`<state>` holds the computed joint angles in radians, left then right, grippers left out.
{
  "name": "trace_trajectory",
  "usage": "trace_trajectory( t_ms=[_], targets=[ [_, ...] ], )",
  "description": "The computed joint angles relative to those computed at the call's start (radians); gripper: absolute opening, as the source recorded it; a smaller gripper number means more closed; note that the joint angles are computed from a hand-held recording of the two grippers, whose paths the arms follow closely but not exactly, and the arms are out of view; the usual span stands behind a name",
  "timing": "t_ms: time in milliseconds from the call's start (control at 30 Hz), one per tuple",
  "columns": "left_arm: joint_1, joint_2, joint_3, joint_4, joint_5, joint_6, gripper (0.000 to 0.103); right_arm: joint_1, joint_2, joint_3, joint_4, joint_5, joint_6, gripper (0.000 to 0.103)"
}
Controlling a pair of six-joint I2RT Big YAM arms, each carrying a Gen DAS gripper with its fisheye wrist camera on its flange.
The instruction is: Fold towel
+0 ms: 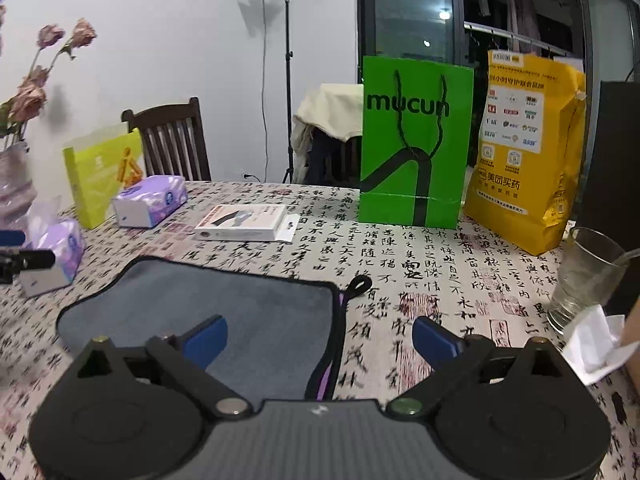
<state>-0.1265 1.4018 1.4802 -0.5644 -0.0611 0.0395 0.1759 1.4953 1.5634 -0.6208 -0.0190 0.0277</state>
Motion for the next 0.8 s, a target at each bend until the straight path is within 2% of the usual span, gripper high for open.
trace_trajectory(
  t_ms=[67,167,467,633,800],
  targets=[
    [0.003,-0.031,-0.037,0.017,-0.01,-0.004,0.103,0.011,-0.034,-0.043,0.016,0.009,0.003,0.099],
    [-0.008,-0.082,-0.102,0.068,-0.062,0.009,0.103,0.028,-0.081,-0.104,0.046,0.023,0.002,0.1],
    [-0.033,-0.196,-0.236,0.135,-0.09,0.021,0.103,0.052,-0.183,-0.246,0.129,0.059,0.051,0.1],
    [-0.034,-0.267,-0.317,0.148,-0.06,-0.021,0.103,0.073,-0.246,-0.317,0.15,0.092,0.057,0.101],
    [-0.039,-0.339,-0.391,0.154,-0.029,-0.026,0.103,0.095,-0.318,-0.392,0.17,0.127,0.074,0.101]
  ],
)
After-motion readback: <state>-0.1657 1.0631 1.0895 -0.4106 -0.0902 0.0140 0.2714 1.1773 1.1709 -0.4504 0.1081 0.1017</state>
